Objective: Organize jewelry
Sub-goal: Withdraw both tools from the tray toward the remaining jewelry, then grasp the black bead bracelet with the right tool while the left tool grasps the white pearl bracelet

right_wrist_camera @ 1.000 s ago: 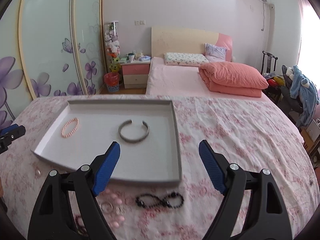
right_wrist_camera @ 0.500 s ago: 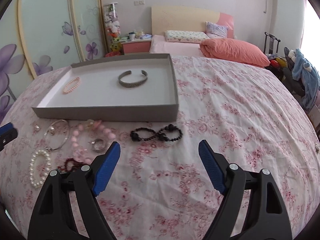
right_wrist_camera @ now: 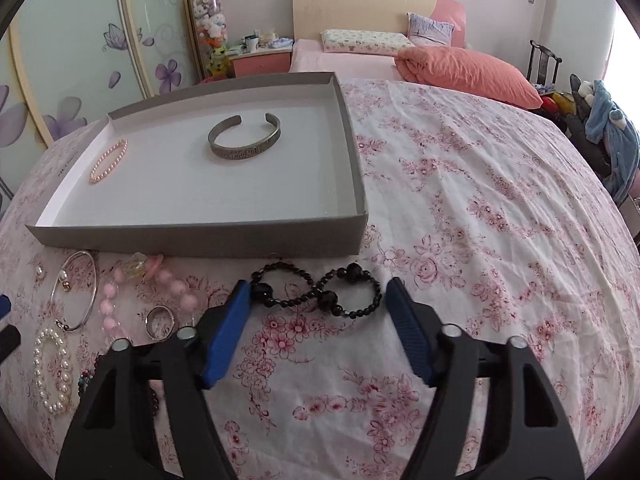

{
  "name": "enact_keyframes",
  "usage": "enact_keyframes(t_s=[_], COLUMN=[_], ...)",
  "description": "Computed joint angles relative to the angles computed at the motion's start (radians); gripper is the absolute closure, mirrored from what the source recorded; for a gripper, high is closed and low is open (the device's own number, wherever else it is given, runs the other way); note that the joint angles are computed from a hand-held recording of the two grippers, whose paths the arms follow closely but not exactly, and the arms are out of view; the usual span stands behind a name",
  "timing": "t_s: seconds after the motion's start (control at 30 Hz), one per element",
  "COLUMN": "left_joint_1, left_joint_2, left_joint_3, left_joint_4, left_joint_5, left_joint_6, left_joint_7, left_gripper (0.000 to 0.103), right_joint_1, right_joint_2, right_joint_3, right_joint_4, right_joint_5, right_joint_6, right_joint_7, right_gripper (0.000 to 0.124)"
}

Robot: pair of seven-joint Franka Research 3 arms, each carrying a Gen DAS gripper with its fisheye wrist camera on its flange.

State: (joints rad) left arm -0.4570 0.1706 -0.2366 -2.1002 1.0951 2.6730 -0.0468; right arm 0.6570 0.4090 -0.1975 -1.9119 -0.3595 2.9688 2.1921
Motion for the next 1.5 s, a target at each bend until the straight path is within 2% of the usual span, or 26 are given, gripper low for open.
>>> enact_keyframes(t_s=[0.07,0.13,0.2,0.4,0.6,0.7,0.87,1.03,1.13,1.3,1.5], left_joint_1=[0.000,0.000,-0.001,-0.006,-0.013,-0.027,-0.063,-0.096,-0.107,-0.098,-0.054], left_joint_2=[0.005,0.011,0.015,0.022,0.046,0.062,0.091,0.113,0.118,0.095,0.029], left_joint_3=[-0.001,-0.002,-0.001,0.001,0.003,0.006,0.000,0.000,0.000,0.008,0.007], left_joint_4=[0.000,0.002,0.003,0.000,0.017,0.039,0.095,0.135,0.143,0.109,0.023], left_joint_5=[-0.006,-0.019,-0.027,-0.052,-0.101,-0.111,-0.134,-0.124,-0.109,-0.104,-0.109], left_joint_6=[0.004,0.010,0.016,0.030,0.042,0.020,-0.090,-0.162,-0.176,-0.159,-0.129], left_joint_7=[0.007,0.020,0.029,0.058,0.107,0.126,0.194,0.215,0.221,0.186,0.113], left_gripper=[0.039,0.039,0.039,0.041,0.049,0.054,0.076,0.085,0.092,0.092,0.093], right_joint_1=[-0.007,-0.016,-0.027,-0.048,-0.046,-0.036,-0.038,-0.036,-0.033,-0.014,0.021], right_joint_2=[-0.005,-0.012,-0.019,-0.054,-0.087,-0.089,-0.089,-0.094,-0.097,-0.112,-0.131], right_joint_3=[0.007,0.017,0.028,0.058,0.065,0.058,0.068,0.071,0.069,0.049,0.016], right_joint_4=[-0.012,-0.025,-0.037,-0.092,-0.144,-0.146,-0.147,-0.156,-0.161,-0.181,-0.210], right_joint_5=[0.004,0.020,0.044,0.125,0.176,0.184,0.205,0.223,0.230,0.221,0.219], right_joint_6=[0.019,0.033,0.044,0.073,0.096,0.094,0.097,0.104,0.107,0.126,0.167], right_joint_7=[-0.014,-0.031,-0.048,-0.101,-0.136,-0.145,-0.165,-0.181,-0.187,-0.181,-0.170], right_gripper=[0.077,0.098,0.107,0.109,0.109,0.109,0.109,0.109,0.109,0.109,0.109])
